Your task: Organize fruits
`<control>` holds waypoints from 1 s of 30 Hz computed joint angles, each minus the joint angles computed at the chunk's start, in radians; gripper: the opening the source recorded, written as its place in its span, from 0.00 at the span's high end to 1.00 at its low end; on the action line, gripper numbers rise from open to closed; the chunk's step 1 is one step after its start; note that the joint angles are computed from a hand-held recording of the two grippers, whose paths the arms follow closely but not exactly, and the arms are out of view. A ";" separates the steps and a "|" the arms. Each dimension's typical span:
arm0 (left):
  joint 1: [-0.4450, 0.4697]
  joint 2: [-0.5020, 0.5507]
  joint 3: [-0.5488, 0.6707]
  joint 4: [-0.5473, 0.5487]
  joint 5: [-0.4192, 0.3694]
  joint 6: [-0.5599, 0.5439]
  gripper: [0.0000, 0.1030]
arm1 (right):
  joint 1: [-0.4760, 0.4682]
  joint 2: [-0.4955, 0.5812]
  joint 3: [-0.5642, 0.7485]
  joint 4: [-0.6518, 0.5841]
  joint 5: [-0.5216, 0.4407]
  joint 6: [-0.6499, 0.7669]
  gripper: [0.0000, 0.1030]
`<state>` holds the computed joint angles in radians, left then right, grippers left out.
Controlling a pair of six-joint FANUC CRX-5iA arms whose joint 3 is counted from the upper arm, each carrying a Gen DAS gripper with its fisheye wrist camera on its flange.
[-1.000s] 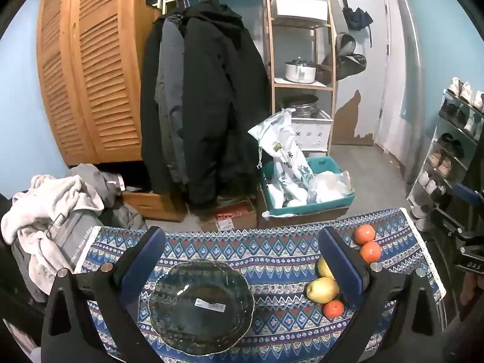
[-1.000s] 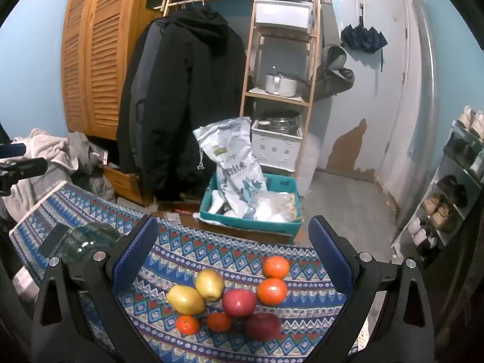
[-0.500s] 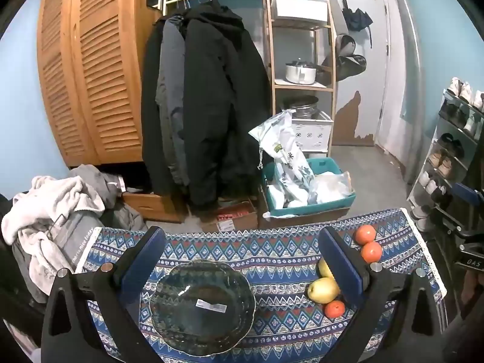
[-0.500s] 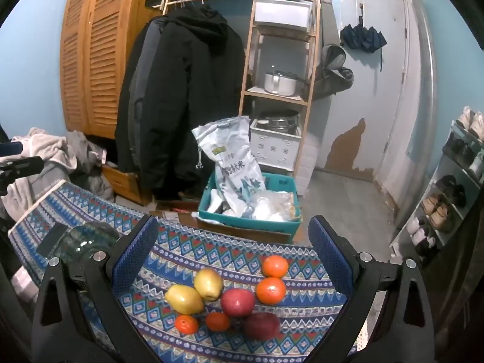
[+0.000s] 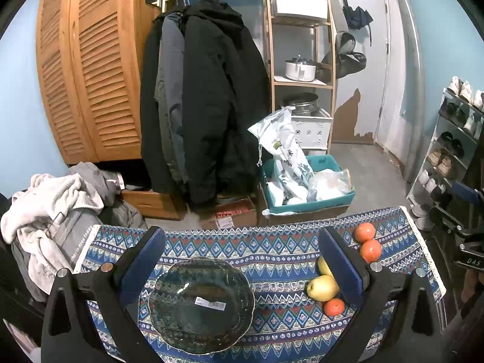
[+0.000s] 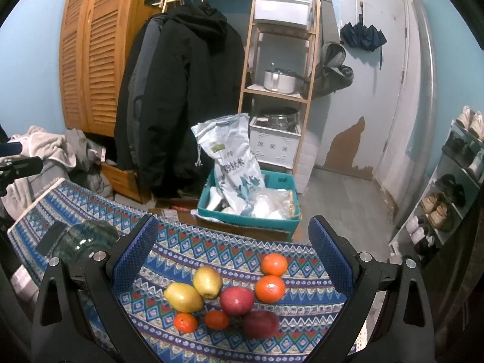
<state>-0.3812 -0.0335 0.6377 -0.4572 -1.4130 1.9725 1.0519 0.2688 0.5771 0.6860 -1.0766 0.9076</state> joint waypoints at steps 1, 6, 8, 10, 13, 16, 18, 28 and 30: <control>-0.002 0.000 -0.001 -0.003 0.002 0.001 0.01 | 0.000 0.002 0.004 0.000 -0.003 0.002 0.05; 0.003 0.002 0.004 0.000 -0.005 -0.005 0.01 | -0.004 -0.002 -0.013 0.001 -0.002 -0.006 0.05; -0.002 0.004 0.003 -0.003 -0.006 -0.003 0.01 | -0.005 -0.003 -0.011 -0.003 -0.001 -0.004 0.05; -0.003 0.004 0.004 -0.006 -0.007 -0.003 0.01 | -0.006 -0.007 -0.018 -0.009 0.004 -0.005 0.05; -0.005 0.005 0.005 -0.008 -0.008 -0.001 0.01 | -0.004 -0.005 -0.010 -0.008 -0.005 -0.002 0.05; -0.004 0.007 0.008 -0.008 -0.008 -0.002 0.01 | -0.004 -0.002 -0.004 -0.012 -0.006 0.002 0.05; -0.002 0.007 0.006 -0.006 -0.006 -0.004 0.01 | -0.004 0.003 0.007 -0.012 -0.012 0.005 0.05; -0.004 0.005 0.003 -0.006 -0.004 0.000 0.01 | -0.002 0.006 0.012 -0.010 -0.015 0.008 0.05; -0.002 0.005 0.004 -0.003 -0.004 -0.002 0.01 | -0.003 0.005 0.013 -0.012 -0.015 0.009 0.05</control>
<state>-0.3831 -0.0285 0.6413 -0.4599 -1.4169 1.9707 1.0488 0.2741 0.5897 0.6745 -1.0912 0.9165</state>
